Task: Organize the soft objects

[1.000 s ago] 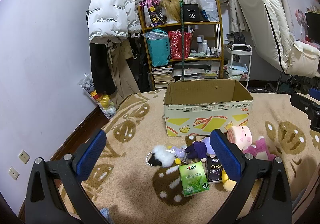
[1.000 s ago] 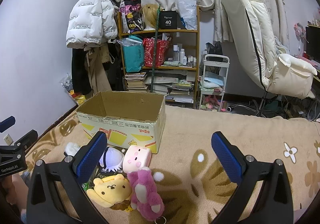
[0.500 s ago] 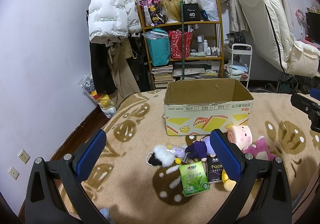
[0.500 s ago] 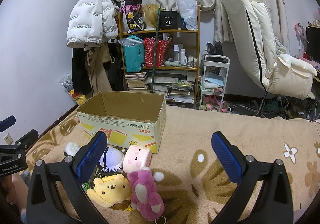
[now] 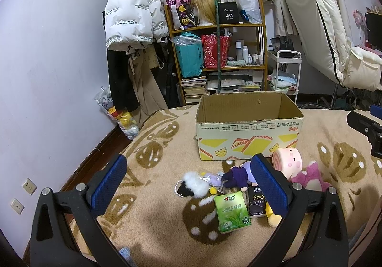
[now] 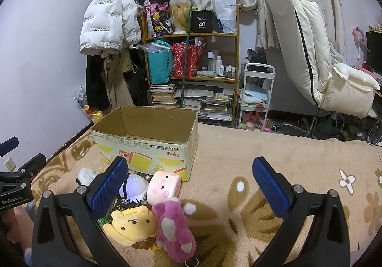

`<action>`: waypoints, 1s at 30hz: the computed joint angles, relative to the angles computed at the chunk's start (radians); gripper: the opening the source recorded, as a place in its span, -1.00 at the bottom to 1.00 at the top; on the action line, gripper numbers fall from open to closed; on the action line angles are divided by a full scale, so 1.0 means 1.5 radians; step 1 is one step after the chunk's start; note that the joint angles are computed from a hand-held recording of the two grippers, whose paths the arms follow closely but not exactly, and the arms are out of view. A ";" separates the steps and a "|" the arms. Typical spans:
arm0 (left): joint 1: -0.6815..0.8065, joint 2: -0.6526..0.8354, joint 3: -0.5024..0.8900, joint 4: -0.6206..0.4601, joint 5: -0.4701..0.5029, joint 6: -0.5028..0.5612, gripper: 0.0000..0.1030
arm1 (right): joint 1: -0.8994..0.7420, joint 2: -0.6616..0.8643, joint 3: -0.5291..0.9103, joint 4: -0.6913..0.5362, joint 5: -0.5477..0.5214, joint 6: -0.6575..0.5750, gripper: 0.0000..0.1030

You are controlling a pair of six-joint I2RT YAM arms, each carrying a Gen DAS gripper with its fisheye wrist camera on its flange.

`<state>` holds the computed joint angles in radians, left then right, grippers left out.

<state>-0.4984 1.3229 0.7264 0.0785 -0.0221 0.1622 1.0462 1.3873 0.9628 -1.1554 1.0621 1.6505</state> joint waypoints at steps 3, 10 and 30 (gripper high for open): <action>0.002 0.002 -0.004 0.004 0.001 0.002 0.98 | 0.000 0.000 0.000 0.001 -0.001 -0.001 1.00; 0.004 0.015 -0.006 0.006 -0.002 0.017 0.98 | -0.017 0.005 -0.019 0.056 -0.031 -0.040 1.00; -0.027 0.149 0.144 -0.183 -0.013 0.014 0.98 | -0.091 -0.027 -0.044 0.170 -0.151 -0.197 1.00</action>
<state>-0.5385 1.5465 0.9430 -0.1962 -0.0409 0.1837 0.9098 1.3474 0.8967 -0.9009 0.8363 1.3545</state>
